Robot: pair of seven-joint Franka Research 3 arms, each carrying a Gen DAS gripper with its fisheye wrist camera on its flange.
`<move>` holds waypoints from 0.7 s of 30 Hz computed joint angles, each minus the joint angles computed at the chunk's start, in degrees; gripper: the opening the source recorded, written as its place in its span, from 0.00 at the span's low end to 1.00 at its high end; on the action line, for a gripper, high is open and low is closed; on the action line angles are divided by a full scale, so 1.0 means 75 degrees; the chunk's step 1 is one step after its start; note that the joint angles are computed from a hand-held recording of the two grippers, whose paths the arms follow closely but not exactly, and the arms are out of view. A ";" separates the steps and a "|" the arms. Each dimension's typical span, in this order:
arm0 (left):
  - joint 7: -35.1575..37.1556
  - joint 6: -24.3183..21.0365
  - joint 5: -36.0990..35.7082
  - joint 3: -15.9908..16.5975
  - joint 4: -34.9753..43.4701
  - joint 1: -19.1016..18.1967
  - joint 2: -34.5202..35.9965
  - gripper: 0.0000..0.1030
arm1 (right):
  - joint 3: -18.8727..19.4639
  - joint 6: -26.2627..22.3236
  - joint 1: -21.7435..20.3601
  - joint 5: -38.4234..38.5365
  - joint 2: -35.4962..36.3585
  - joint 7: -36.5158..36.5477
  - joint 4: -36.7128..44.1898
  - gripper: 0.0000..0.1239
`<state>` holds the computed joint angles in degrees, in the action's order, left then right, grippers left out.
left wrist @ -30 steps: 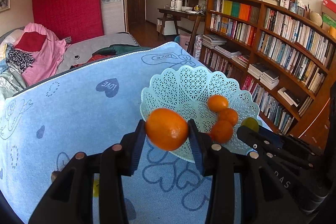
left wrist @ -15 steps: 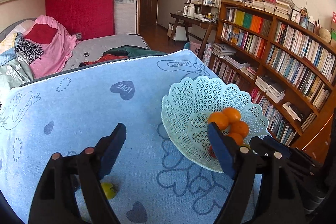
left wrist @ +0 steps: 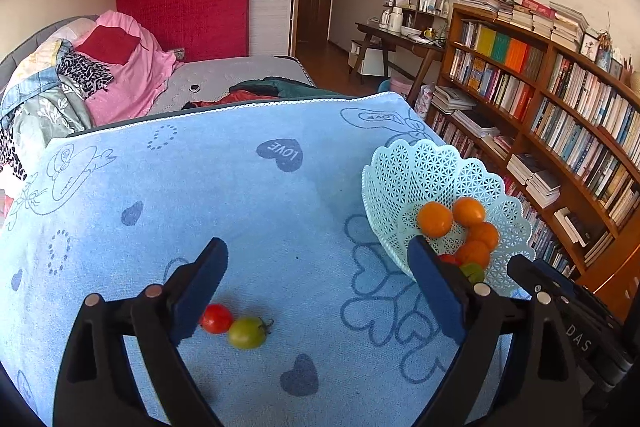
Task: Organize fruits
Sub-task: 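Move both open tools back over the remaining fruit on the towel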
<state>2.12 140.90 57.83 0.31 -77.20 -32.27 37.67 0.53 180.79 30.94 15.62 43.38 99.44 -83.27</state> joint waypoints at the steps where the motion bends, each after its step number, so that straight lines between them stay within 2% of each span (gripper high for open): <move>1: -0.0045 -0.0012 0.0011 0.0012 -0.0107 -0.0006 -0.0077 0.88 | 0.0029 0.0026 -0.0001 -0.0002 -0.0037 -0.0022 -0.0051 0.42; 10: -0.0864 -0.0327 0.0525 -0.0117 -0.1298 0.0105 -0.0994 0.88 | 0.0187 0.0060 0.0056 0.0029 -0.0184 -0.0175 -0.0207 0.43; 21: -0.1833 -0.0555 0.0923 -0.0604 -0.2856 0.0693 -0.2093 0.88 | 0.0307 -0.0046 0.0265 -0.0074 -0.0256 -0.0373 -0.0229 0.43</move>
